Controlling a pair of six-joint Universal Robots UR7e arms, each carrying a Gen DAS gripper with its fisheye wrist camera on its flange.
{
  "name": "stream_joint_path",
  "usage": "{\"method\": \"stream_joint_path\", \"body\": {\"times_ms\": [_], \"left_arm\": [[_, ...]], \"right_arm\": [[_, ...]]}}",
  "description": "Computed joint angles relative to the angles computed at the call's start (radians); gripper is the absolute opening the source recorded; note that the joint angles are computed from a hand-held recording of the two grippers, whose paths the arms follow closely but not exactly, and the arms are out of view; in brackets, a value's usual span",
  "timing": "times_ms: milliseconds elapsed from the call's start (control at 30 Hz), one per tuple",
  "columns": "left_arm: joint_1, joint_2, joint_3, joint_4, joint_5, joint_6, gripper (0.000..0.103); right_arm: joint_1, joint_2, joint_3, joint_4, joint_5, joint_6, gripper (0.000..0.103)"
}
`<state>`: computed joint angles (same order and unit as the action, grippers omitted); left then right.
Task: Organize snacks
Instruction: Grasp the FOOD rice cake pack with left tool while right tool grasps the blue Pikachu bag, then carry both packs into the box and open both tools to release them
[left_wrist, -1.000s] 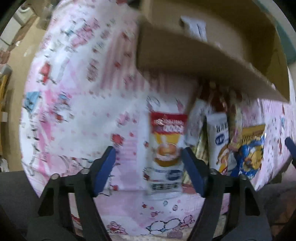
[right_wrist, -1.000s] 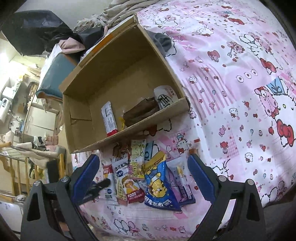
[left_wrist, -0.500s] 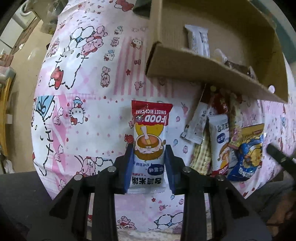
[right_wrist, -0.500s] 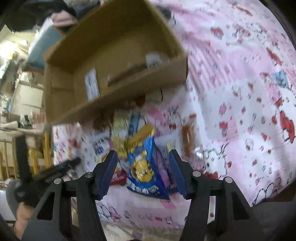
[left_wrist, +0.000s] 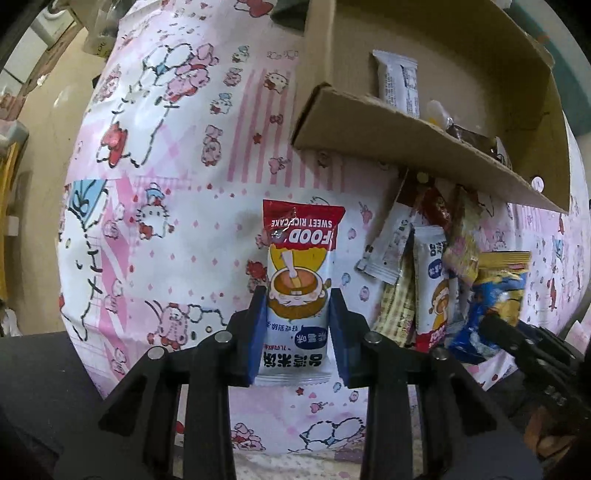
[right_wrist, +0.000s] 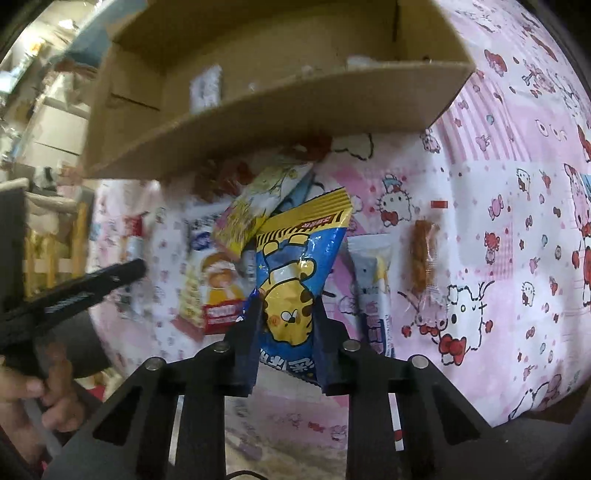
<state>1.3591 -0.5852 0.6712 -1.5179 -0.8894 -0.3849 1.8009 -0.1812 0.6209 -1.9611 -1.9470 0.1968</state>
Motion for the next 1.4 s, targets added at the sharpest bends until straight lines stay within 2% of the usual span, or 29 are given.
{"method": "stream_joint_path", "body": {"times_ms": [67, 200, 300, 367, 600, 733, 833, 1000, 1167, 1300, 1400], "left_arm": [[0.003, 0.011, -0.019, 0.000, 0.011, 0.008, 0.028], [-0.001, -0.009, 0.022, -0.060, 0.045, 0.043, 0.028], [-0.007, -0.028, 0.061, -0.109, 0.065, 0.068, 0.028], [-0.014, -0.045, 0.094, -0.146, 0.079, 0.079, 0.028], [-0.055, -0.164, 0.291, -0.419, 0.168, 0.155, 0.028], [-0.067, -0.189, 0.298, -0.474, 0.163, 0.185, 0.028], [-0.080, -0.200, 0.308, -0.536, 0.162, 0.204, 0.028], [-0.099, -0.170, 0.260, -0.616, 0.182, 0.287, 0.028], [-0.108, -0.125, 0.172, -0.616, 0.172, 0.332, 0.028], [-0.114, -0.092, 0.107, -0.607, 0.153, 0.370, 0.028], [-0.118, -0.065, 0.063, -0.618, 0.146, 0.405, 0.028]], "right_arm": [[-0.003, -0.044, 0.073, -0.072, 0.024, 0.005, 0.024], [-0.002, -0.140, 0.236, -0.281, 0.074, 0.004, 0.024], [-0.004, -0.179, 0.307, -0.405, 0.120, -0.007, 0.024], [-0.002, -0.193, 0.332, -0.468, 0.142, -0.027, 0.024], [0.004, -0.234, 0.398, -0.638, 0.191, -0.077, 0.024], [-0.004, -0.250, 0.429, -0.731, 0.250, -0.061, 0.024], [-0.002, -0.251, 0.425, -0.772, 0.247, -0.059, 0.024], [-0.008, -0.249, 0.417, -0.809, 0.254, -0.035, 0.024], [-0.003, -0.246, 0.396, -0.837, 0.250, -0.059, 0.024], [-0.011, -0.233, 0.371, -0.915, 0.251, -0.054, 0.024], [-0.017, -0.207, 0.312, -0.902, 0.235, -0.059, 0.024]]}}
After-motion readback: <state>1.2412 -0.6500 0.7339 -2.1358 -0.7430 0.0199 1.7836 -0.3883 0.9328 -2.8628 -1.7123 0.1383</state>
